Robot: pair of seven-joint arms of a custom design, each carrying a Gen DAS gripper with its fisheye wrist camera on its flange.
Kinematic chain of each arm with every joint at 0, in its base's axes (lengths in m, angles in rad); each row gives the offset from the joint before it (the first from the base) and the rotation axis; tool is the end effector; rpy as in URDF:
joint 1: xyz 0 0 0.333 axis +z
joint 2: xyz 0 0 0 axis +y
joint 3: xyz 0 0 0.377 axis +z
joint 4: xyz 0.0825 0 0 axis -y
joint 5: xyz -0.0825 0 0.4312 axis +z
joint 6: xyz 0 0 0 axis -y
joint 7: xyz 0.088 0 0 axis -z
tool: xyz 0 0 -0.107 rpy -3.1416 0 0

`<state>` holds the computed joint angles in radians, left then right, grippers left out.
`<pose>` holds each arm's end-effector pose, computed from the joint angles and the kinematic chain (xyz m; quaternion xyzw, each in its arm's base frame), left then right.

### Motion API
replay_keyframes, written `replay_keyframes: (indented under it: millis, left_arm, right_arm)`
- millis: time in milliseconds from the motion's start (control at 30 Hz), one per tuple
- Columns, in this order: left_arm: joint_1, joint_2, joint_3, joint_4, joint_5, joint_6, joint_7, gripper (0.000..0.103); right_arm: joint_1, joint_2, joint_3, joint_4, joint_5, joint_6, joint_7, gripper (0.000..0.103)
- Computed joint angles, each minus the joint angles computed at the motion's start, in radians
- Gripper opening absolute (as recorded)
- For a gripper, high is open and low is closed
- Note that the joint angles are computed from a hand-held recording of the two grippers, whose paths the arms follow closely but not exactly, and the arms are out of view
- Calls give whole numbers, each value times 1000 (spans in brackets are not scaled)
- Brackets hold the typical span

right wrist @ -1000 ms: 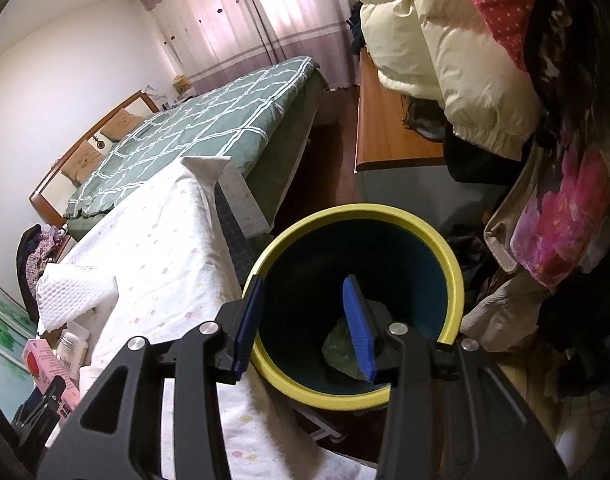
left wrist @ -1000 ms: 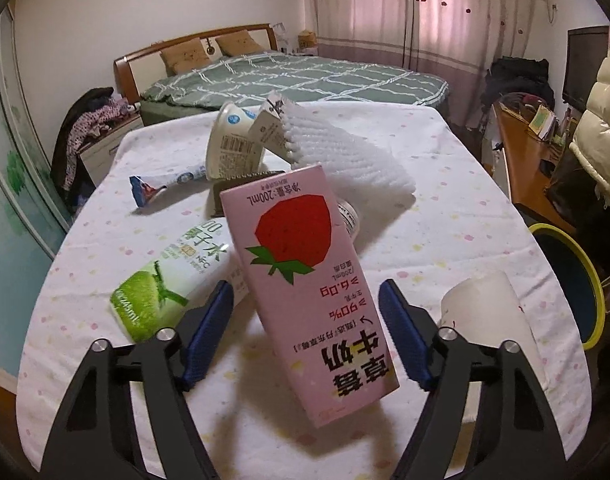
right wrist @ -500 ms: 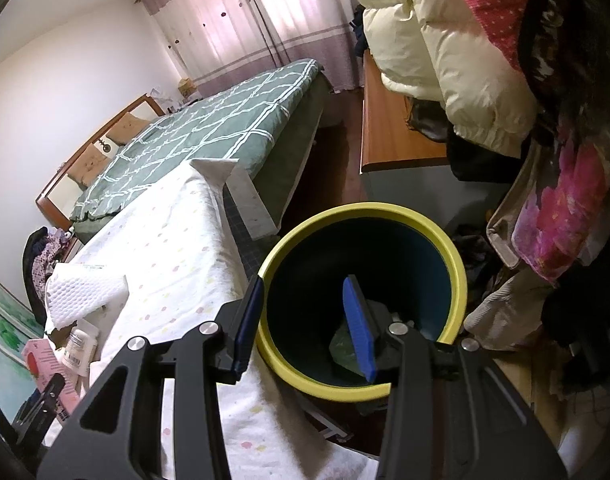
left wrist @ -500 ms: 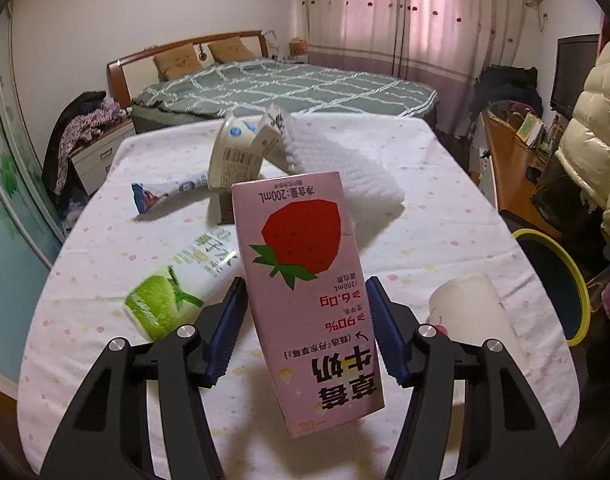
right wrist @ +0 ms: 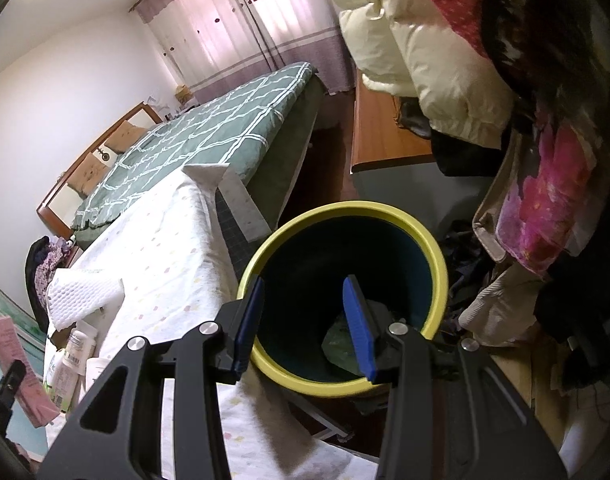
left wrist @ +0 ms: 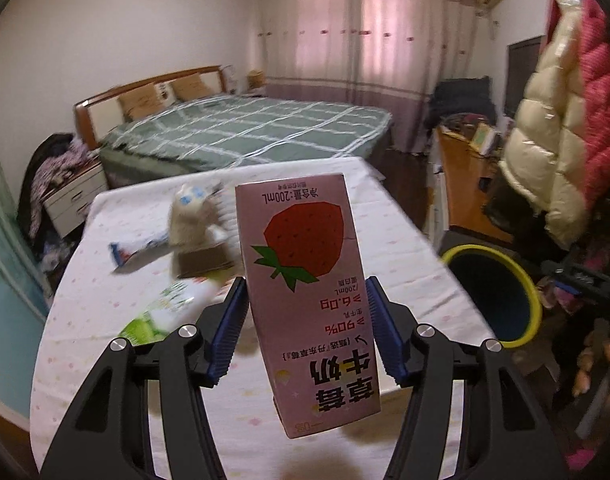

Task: Collect trash
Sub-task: 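Carry the milk carton with the left gripper and release it into the bin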

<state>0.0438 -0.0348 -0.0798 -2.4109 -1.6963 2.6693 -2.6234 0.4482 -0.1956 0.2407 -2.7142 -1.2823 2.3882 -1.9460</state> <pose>0.5194 0.0107 0.3588 -0.4084 0.7970 -0.3984 0.1983 0.3199 0.2480 0.3012 -0.2468 0.8816 -0.2868 0.2822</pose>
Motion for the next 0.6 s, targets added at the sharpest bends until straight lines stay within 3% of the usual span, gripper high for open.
replay_keyframes:
  millis: [300, 600]
  left_arm:
    - [-83, -58, -48, -46, 102, -41, -93, 59]
    - [-204, 11, -115, -20, 171, 7, -172, 59]
  right_arm:
    - [6, -53, 14, -76, 39, 3, 19, 40]
    - [8, -86, 36, -135, 89, 10, 28, 40]
